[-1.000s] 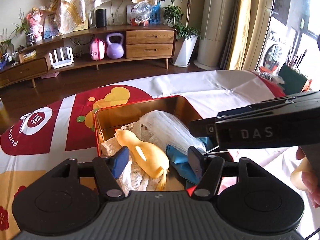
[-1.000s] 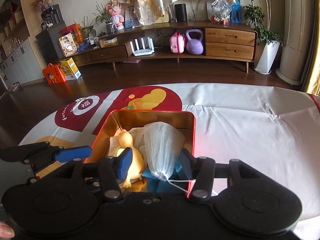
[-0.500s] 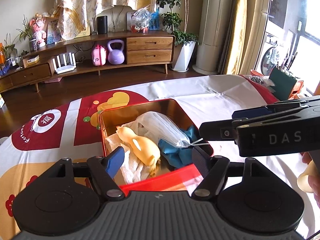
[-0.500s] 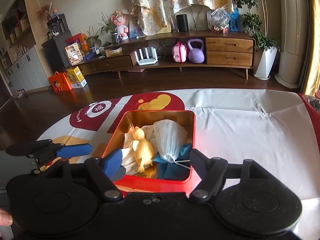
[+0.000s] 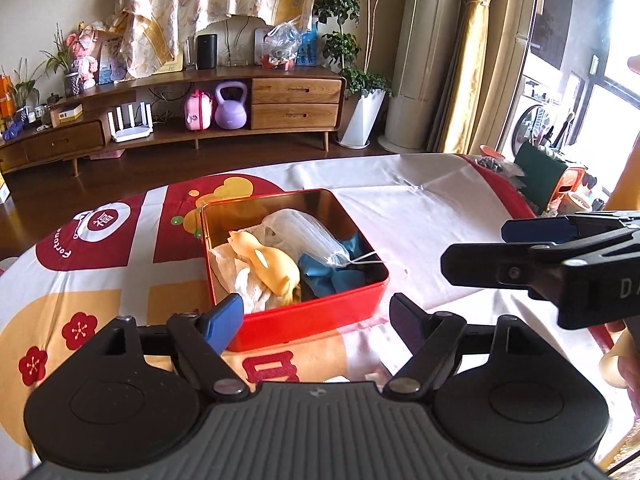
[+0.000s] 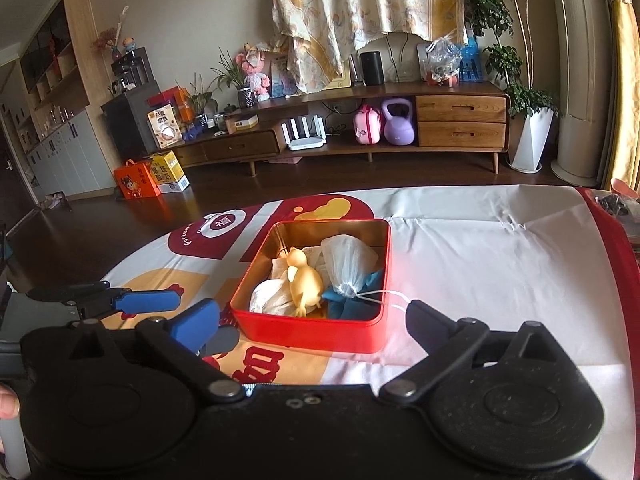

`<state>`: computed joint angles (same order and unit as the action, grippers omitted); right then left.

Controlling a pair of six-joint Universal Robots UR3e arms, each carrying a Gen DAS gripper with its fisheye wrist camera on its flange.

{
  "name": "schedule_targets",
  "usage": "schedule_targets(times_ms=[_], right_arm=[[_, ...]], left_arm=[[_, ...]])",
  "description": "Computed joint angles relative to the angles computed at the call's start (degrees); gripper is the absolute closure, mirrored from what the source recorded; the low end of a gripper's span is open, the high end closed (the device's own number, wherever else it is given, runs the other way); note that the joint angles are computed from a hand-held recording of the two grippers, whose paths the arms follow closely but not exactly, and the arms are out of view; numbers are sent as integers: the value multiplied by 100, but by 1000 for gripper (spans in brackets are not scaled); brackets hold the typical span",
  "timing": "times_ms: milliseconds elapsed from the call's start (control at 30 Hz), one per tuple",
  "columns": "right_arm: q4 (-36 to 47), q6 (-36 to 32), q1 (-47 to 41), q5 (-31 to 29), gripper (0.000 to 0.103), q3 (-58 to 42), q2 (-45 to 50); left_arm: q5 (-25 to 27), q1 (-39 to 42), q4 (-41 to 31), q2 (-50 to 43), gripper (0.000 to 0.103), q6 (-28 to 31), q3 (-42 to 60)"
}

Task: Organize soft objects
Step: 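Move both tools back toward the remaining items on the cloth, then grasp the cotton-swab pack with the left tool while the right tool grasps the small clear bag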

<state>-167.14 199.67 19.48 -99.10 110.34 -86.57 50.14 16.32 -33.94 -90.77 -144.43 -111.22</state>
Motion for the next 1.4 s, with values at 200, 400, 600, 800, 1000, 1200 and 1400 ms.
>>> schedule_targets(times_ms=[200, 400, 600, 800, 1000, 1200, 1400], right_arm=[[-159, 59, 284, -237, 1, 576, -537], [-414, 263, 774, -819, 0, 1077, -864], [-742, 612, 1228, -1392, 0, 1492, -912], [-1001, 908, 1566, -1805, 0, 1849, -835], [-1238, 1212, 1808, -2137, 0, 2227, -724], [-1509, 1602, 1837, -2126, 2, 2667, -617], [-1559, 1785, 1806, -2136, 3, 2931, -473]], left_arm=[[-310, 353, -439, 834, 18, 266, -556], [-734, 892, -1232, 1775, 14, 776, -1066], [-1231, 1593, -2587, 2702, 4, 1648, -1438], [-1347, 2060, -3523, 3422, 2, 2037, -1708], [-1128, 2190, -3206, 3992, 0, 1904, -2291], [-823, 2039, -3065, 4020, 0, 1797, -2592], [-636, 1799, -2223, 3960, 0, 1779, -3184]])
